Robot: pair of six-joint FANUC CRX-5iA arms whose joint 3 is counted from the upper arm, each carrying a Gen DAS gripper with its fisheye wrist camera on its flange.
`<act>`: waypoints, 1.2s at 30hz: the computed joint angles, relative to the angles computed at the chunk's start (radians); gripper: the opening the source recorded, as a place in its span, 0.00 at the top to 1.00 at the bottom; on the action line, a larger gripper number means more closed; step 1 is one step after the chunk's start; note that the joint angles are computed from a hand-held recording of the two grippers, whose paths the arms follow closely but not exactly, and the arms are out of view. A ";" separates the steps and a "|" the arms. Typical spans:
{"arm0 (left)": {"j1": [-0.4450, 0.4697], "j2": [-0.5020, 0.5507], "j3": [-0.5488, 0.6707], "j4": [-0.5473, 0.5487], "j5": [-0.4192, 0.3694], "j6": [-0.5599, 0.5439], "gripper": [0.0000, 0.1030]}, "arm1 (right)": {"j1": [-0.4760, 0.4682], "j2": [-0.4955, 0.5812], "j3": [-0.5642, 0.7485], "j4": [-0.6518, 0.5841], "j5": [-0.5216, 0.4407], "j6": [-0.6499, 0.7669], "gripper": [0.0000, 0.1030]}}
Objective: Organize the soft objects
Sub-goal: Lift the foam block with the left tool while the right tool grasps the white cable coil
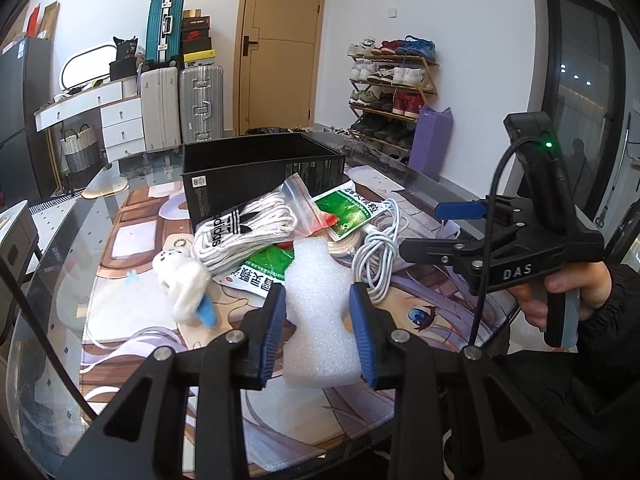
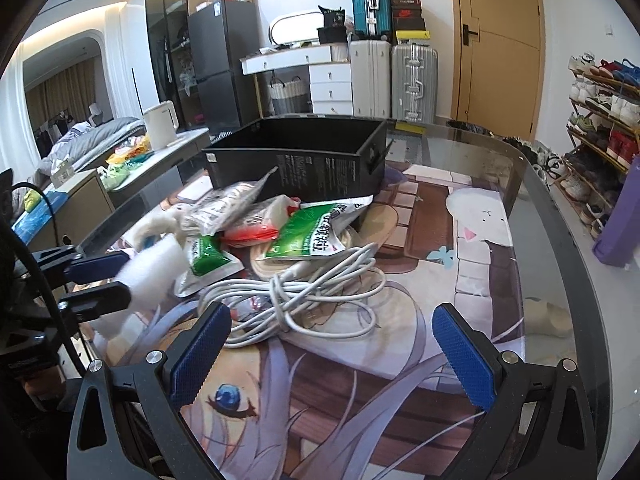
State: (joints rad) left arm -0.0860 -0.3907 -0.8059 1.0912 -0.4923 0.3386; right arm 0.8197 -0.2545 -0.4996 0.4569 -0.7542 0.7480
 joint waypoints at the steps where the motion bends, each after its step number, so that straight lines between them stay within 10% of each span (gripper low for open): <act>1: 0.000 0.001 -0.001 0.003 0.001 0.000 0.70 | -0.004 0.012 0.011 -0.008 -0.007 0.011 0.00; 13: 0.011 0.003 0.000 0.014 0.011 0.013 0.70 | -0.058 0.099 0.109 -0.156 -0.040 0.154 0.01; 36: 0.025 0.004 0.006 -0.002 0.003 0.031 0.70 | -0.106 0.091 0.145 -0.344 0.009 0.307 0.37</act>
State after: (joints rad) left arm -0.0614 -0.3868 -0.8000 1.0894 -0.4894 0.3691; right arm 0.7139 -0.1631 -0.3548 0.1134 -0.7452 1.0551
